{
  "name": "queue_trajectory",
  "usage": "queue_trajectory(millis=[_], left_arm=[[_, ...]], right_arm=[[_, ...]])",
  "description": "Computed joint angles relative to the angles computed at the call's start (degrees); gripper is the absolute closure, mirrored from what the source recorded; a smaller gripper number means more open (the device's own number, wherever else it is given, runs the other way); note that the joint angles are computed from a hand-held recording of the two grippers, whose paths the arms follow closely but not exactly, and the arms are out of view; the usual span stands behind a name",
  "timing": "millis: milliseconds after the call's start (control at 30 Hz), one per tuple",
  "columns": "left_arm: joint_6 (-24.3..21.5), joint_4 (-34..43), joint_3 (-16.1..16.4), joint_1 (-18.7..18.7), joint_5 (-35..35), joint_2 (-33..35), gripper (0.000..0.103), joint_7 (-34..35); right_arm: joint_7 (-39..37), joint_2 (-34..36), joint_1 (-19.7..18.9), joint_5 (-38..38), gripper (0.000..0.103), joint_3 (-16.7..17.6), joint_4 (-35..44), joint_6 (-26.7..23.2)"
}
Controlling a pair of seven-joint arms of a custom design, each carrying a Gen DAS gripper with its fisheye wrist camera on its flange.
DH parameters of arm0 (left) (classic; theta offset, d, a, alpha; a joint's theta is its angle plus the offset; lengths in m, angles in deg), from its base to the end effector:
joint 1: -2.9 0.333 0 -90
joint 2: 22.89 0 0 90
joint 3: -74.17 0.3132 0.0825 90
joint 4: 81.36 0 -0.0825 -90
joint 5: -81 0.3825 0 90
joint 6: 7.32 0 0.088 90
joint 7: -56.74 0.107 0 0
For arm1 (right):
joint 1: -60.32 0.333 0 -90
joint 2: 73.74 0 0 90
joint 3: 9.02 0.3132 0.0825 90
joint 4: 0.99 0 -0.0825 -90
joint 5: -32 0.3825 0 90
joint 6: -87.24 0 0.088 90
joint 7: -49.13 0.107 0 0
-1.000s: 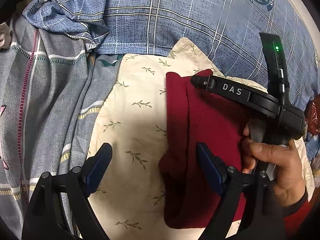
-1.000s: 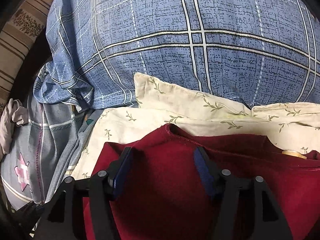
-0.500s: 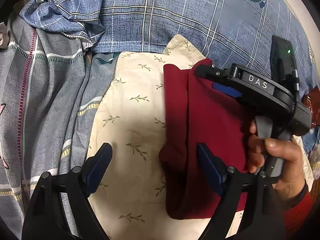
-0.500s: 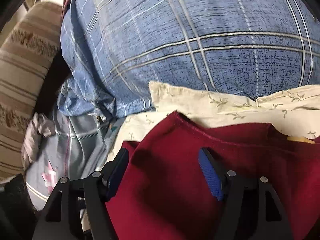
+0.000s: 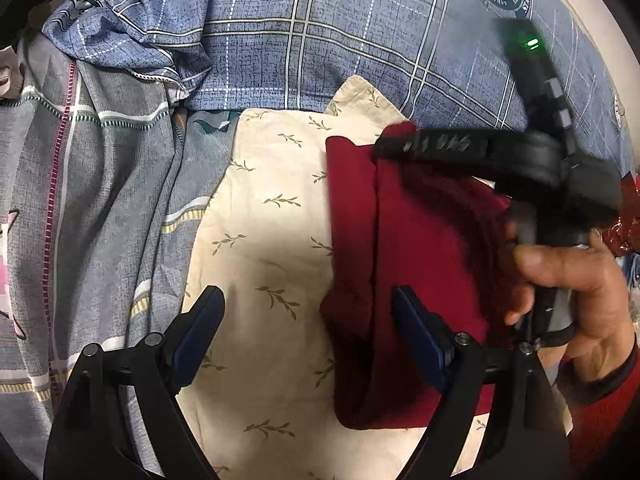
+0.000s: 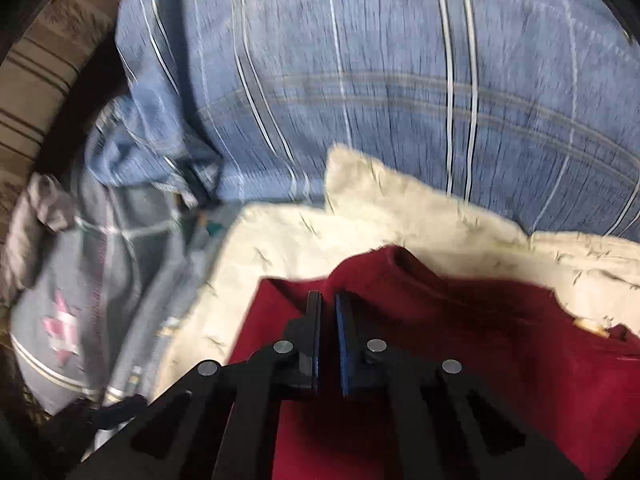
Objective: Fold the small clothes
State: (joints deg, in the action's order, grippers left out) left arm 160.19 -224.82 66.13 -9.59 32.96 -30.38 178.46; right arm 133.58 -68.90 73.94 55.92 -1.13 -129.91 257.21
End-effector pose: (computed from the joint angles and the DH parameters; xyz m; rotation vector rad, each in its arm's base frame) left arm 0.4678 -0.1256 0.3772 -1.8656 2.1510 -0.9043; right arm 0.5427 0.1832 0.3947 -1.8437 1.7021 -0.2657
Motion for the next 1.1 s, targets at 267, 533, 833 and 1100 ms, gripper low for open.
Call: queue_trajectory(millis=[267, 533, 833, 1100], left_arm=[[0.1, 0.7, 0.4, -0.5, -3.2, 0.5, 0.017, 2.0], [-2.0, 0.5, 0.4, -0.5, -6.0, -0.5, 0.017, 6.4], [-2.8, 0.3, 0.2, 0.0, -5.8, -0.4, 0.017, 6.3], [-2.7, 0.6, -0.2, -0.3, -6.5, 0.3, 0.017, 6.1]], right_arm=[[-5.1, 3.2, -1.3, 4.5, 0.097, 2.4, 2.1, -0.7], [-19.4, -2.0, -3.7, 24.3, 0.037, 3.7, 1.1, -7.6], [8.8, 2.5, 3.7, -14.9, 0.022, -2.5, 4.4, -10.1], [-2.8, -0.8, -0.7, -2.0, 0.077, 1.2, 0.6, -6.7]])
